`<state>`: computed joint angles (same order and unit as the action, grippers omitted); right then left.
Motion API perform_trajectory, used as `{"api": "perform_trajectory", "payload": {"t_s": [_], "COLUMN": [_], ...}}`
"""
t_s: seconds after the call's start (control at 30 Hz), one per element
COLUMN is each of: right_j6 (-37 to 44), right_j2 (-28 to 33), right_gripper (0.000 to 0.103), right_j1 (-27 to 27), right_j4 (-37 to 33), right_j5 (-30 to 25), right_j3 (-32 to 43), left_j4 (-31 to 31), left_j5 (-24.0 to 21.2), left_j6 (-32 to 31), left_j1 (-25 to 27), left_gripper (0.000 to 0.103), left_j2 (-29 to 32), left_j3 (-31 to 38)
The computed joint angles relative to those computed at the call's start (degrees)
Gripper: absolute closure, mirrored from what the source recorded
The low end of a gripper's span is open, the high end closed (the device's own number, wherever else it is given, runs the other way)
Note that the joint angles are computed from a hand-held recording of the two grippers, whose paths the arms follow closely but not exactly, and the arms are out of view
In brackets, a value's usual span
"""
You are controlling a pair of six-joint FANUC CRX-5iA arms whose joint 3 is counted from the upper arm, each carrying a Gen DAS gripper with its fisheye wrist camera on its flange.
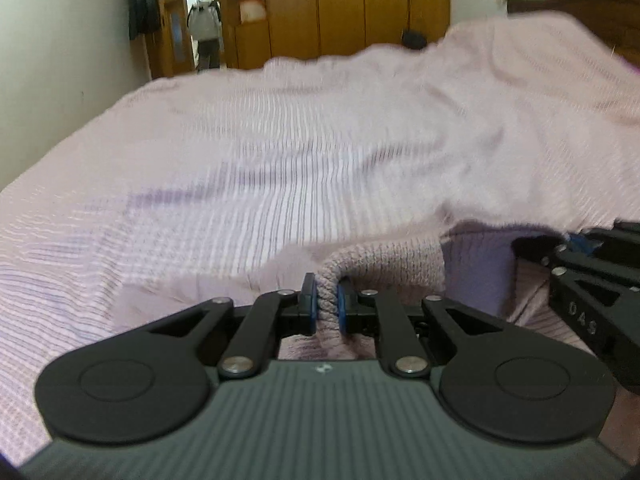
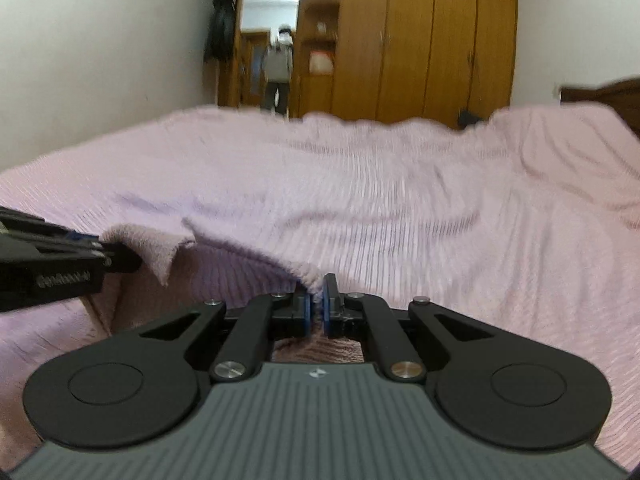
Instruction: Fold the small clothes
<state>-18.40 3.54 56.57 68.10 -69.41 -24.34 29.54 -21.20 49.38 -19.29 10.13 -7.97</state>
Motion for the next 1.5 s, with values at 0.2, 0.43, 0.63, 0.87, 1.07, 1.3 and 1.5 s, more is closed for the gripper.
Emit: {"api": "perform_trajectory", "payload": {"t_s": [0.2, 0.43, 0.63, 0.87, 1.07, 1.3, 1.5], "right_j6": [0.46, -1.31, -3.53, -0.4, 2.44, 2.17, 1.95], "right_j2": [3.84, 1.79, -4.23, -9.35, -10.72, -11.44, -13.28], "right_gripper": [0.098, 0.087, 0.054, 0.049, 0.041, 0.041, 0.041], "right_j1": [-3.44, -4.07, -1.15, 4.99, 8.64, 8.23, 8.0], "right_j4": [-3.06, -2.52, -1.04, -2.25, -0.96, -0.77, -0.76], "right_j5": [4.49, 7.54, 5.87, 2.1, 2.56, 7.95, 10.22], "right_j3": [0.25, -1.87, -4.93, -7.33, -9.6, -12.31, -14.06], "left_j4": [-5.83, -8.98, -4.87, 3.76, 8.32, 8.84, 10.58], "left_j5": [-0.53, -4.01, -6.15, -6.22, -7.15, -12.33, -14.61], "left_j6": [4.27, 9.84, 7.82, -2.22, -9.41, -10.11, -15.84], "left_j1": [-0.44, 0.6, 2.56, 3.59, 4.04, 5.27, 5.47], "left_gripper": [0.086, 0.055, 0.04, 0.04, 0.04, 0.04, 0.034], "left_j2": [3.2, 2.38, -0.68, -5.94, -10.09, -12.74, -14.56], "left_j3": [2.36, 3.78, 1.45, -4.72, -9.26, -11.33, -14.28]}}
